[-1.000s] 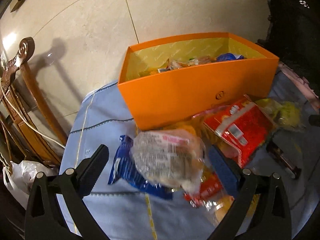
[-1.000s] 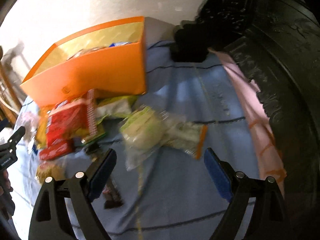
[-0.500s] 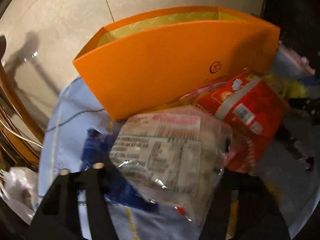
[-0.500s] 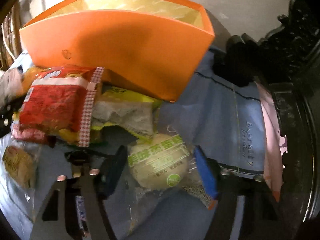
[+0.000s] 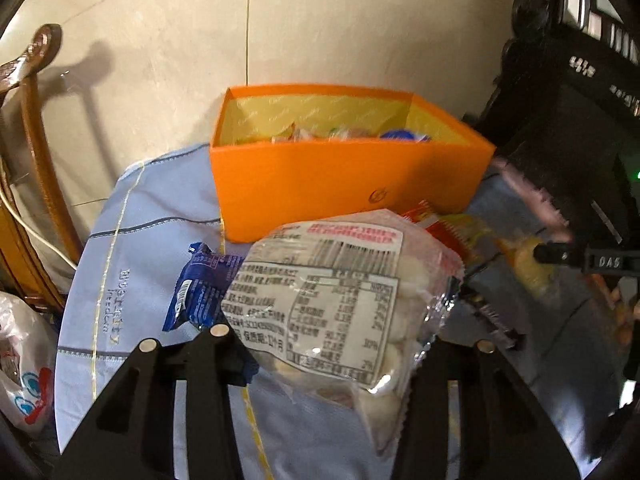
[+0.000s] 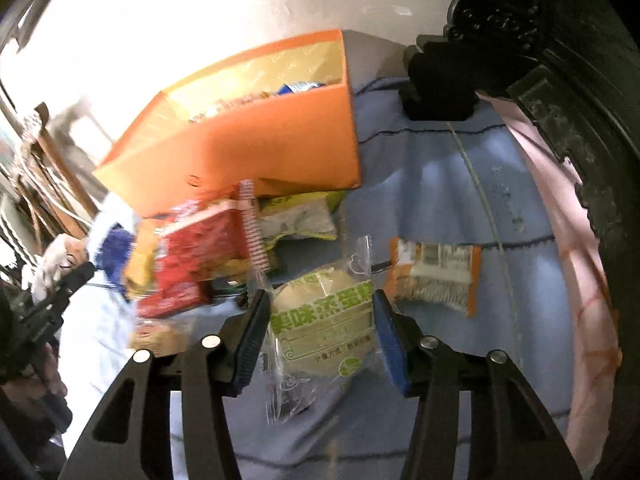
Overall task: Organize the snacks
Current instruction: 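Grasp a clear bag of white candies with the left tool while the right grasps a green-labelled cake pack, then lift both packs over the box and open both tools to drop them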
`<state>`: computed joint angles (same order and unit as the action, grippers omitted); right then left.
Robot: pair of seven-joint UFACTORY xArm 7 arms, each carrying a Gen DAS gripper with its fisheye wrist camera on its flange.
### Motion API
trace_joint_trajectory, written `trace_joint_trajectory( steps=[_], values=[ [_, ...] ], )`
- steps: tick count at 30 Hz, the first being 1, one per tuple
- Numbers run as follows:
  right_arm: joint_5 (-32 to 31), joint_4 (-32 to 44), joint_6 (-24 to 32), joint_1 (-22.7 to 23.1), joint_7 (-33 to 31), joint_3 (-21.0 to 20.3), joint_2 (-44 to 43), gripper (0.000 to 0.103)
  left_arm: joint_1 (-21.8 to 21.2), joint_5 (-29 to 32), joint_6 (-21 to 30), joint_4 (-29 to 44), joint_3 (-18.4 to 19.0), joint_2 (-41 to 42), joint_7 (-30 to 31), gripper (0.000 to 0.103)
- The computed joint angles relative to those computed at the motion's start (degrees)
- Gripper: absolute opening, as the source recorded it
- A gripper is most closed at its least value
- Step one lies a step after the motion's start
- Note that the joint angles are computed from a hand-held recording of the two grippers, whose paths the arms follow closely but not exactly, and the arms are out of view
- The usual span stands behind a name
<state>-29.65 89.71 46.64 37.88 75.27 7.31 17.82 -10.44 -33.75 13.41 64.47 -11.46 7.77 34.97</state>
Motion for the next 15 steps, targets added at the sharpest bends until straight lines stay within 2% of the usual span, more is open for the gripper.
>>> trace_joint_trajectory(
  steps=[3,5,8,9,11,12,13,15],
  values=[
    [-1.97,0.65,0.31,1.34,1.22,0.17,-0.88,0.048,0.4,-5.19,0.76,-2.25,-0.62,-3.56,4.13,0.042],
    [-3.63,1.89,0.78,2.31,1.78,0.39,-1.13,0.037,-0.52,-7.27,1.13,-3.58,0.18,-5.72,5.94,0.042],
    [-3.56,7.61,6.85,3.36,-2.98,1.03,1.57,0.037,-2.03,-8.4,1.38,-4.51,1.82,-7.45,7.58,0.042],
    [-2.63,9.52,8.98,3.51,-5.23,1.16,2.79,0.038,-2.44,-7.12,1.37,-5.08,2.36,-8.07,6.33,0.042],
    [-1.49,13.96,13.7,4.5,-11.25,1.24,6.12,0.048,-2.91,-4.84,2.44,-5.8,3.47,-9.0,3.31,0.042],
    [-2.01,15.53,15.32,5.4,-13.61,0.84,7.43,0.068,-3.0,-4.33,3.46,-6.04,4.02,-9.45,2.19,0.042],
    [-2.29,15.63,15.57,6.01,-15.28,0.49,7.9,0.081,-3.16,-4.34,3.9,-6.08,4.46,-9.54,1.94,0.042],
    [-2.19,17.32,16.11,6.83,-19.38,0.1,9.94,0.086,-3.5,-4.13,3.68,-7.64,5.04,-10.87,1.6,0.042]
  ],
)
